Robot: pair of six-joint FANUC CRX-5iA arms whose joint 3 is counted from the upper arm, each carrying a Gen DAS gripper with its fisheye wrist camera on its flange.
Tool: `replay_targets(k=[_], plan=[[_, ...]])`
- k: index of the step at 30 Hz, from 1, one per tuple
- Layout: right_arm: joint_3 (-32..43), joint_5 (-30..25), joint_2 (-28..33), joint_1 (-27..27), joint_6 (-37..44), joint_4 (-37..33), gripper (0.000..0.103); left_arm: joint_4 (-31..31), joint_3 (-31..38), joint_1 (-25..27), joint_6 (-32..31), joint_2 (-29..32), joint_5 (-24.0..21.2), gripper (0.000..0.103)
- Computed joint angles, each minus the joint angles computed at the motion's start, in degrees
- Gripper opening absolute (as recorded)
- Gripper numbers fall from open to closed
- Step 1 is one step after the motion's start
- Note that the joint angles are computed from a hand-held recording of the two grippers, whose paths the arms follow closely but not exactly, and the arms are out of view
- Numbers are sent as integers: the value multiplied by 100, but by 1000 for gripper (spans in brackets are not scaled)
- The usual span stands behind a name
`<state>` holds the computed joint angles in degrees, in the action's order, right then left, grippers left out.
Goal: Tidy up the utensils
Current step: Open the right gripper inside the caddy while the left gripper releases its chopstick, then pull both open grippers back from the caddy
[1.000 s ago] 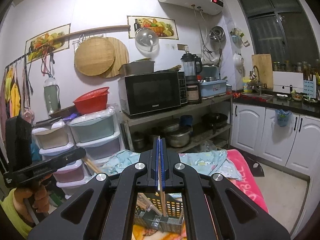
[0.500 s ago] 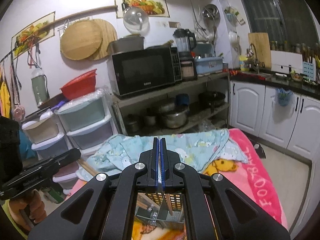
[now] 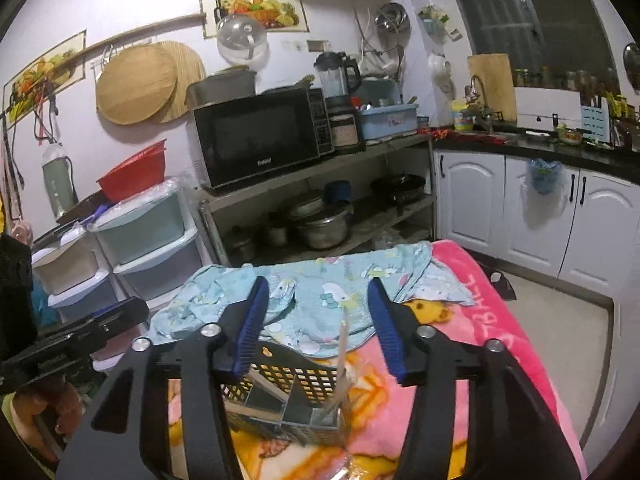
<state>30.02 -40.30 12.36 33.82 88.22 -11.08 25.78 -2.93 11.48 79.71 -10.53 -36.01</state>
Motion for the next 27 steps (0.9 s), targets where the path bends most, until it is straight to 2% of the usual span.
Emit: replay_targets(k=[1,4,5,6,7,9,11,27], plan=[[-115,76,-74,2,-32,67,58,-126,-7,-35,56,-49,56,50],[-487,312,-331,7,-59,222,67,-404,-5,-107,238,-168,145,72],[-643,412,-441,9,-69,275,72,-414,-15,-115,258,-195,145,77],[-776,497,-534,10,-77,312,74,-355,-66,-117,228,-240,163,87],[-871,550,-603,4,-87,336,77,-308,-91,-124,194,-265,166,92],[-1069,641,-751,-12,-71,351,80,-199,-205,-134,109,-355,212,92],[-1315,743,-908,5,-134,496,85,-327,-226,-150,290,-420,195,92],[-2137,771,-1525,55,-118,731,90,-895,-577,-198,1030,-899,92,92]])
